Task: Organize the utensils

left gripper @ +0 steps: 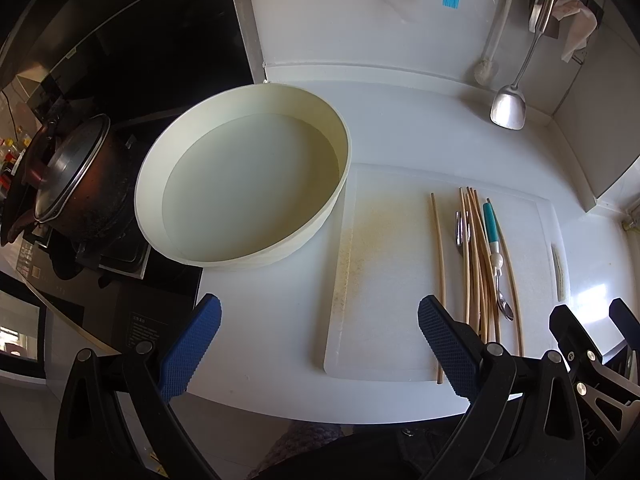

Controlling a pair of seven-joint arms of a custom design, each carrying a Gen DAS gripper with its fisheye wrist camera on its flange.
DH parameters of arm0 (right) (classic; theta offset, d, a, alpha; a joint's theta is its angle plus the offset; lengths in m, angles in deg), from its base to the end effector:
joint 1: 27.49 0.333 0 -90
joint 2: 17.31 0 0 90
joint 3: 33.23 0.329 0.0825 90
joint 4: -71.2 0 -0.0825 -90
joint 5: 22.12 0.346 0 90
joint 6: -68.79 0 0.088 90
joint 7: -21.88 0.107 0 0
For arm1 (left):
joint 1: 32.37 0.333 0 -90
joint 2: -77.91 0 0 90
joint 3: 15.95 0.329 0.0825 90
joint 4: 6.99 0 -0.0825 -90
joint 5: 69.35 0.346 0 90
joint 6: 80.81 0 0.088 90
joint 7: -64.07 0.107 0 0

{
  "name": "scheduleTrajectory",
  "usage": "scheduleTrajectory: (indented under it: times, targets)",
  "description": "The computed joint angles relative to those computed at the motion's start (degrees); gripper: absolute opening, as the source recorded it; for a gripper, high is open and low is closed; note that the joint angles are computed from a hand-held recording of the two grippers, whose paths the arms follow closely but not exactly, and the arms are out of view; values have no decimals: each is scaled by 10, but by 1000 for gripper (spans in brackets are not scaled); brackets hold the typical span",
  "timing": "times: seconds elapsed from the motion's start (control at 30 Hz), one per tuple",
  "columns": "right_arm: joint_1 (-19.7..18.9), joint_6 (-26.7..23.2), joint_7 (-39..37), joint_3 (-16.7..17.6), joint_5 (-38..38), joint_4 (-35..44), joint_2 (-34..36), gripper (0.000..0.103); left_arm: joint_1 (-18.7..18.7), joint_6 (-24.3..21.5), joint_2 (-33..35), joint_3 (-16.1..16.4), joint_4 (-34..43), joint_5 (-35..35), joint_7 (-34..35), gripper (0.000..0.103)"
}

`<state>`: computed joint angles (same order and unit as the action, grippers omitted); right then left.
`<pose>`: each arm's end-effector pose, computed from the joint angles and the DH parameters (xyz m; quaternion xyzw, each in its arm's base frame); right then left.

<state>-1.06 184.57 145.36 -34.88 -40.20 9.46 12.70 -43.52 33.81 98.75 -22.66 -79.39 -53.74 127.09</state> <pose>0.6480 0.2864 0.5899 -0.6593 0.7054 -0.2094 0.1543 0.6425 -0.1725 0.6092 -0.7266 0.6521 -0.1278 0.1748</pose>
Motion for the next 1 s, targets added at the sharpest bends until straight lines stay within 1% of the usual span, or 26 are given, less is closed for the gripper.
scheduleTrajectory:
  times: [0.43, 1.0]
  targets:
    - [1, -4, 0, 0, 0, 6, 0, 94, 1, 0, -1, 0, -2, -1, 1, 97]
    - [4, -17, -2, -3, 0, 25, 7, 94, 6, 13, -6, 0, -14, -3, 5, 97]
